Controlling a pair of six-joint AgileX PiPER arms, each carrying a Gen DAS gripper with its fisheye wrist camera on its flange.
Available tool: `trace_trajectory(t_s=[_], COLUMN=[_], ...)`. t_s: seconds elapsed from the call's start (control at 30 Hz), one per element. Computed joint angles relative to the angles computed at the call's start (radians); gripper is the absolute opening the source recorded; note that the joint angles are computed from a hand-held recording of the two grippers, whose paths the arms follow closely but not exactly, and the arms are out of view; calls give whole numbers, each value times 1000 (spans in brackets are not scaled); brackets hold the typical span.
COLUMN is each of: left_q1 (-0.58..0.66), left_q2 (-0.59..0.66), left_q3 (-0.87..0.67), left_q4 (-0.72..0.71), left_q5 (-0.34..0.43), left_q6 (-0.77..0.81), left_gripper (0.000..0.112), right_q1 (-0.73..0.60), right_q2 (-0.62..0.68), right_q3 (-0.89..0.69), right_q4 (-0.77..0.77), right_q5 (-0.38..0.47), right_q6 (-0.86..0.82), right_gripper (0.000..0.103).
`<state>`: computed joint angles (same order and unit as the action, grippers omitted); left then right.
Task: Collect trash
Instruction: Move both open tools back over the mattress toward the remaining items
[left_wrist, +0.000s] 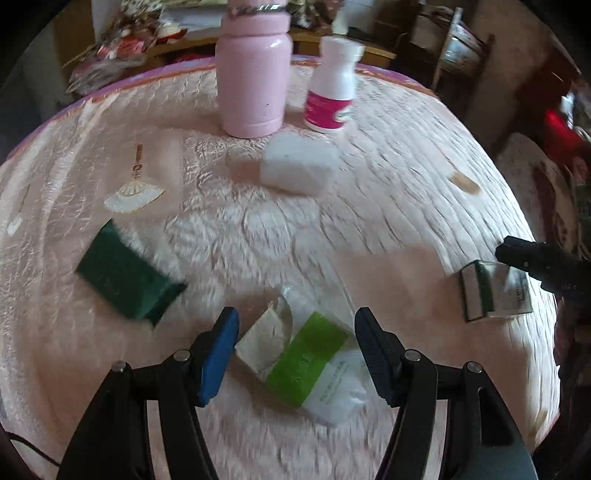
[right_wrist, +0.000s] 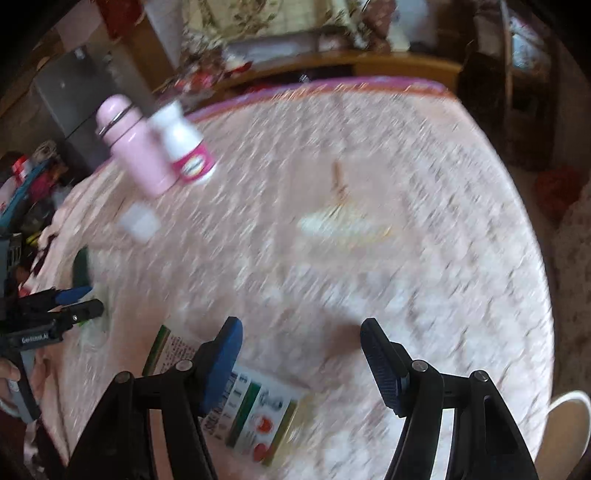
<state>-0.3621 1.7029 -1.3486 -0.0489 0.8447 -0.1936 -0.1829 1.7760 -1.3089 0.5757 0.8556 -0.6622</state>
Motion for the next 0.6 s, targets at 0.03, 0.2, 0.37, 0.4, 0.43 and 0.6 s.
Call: trace_trajectory(t_s=[0.03,0.2,0.37,0.4,0.43,0.6], left_q1=[3,54,63,58,60,24], left_q2=[-33,-154,-245,-261,-269,-266], left_q3=[33,142,234,249,257,271], left_q4=[-20,-173,-171,-139,-116,88], left_q5=[-8,-19,-82,-93,-99,-52], left_q6=[17,60,-95,-149,-178,-373], left_gripper=[66,69,76,76,76,76], right_q1=[-2,-5,-39,-43,-48,29], right_q2=[-23,-200,-353,-376,-391,-414], right_q3=[32,240,394,409,419,458], right_q4=[13,53,151,167,180,155], right_q5=[4,38,43,52,65,52], right_q6=[-18,-93,-222,-250,-272,-276], right_gripper=[70,70,70,72,73,74])
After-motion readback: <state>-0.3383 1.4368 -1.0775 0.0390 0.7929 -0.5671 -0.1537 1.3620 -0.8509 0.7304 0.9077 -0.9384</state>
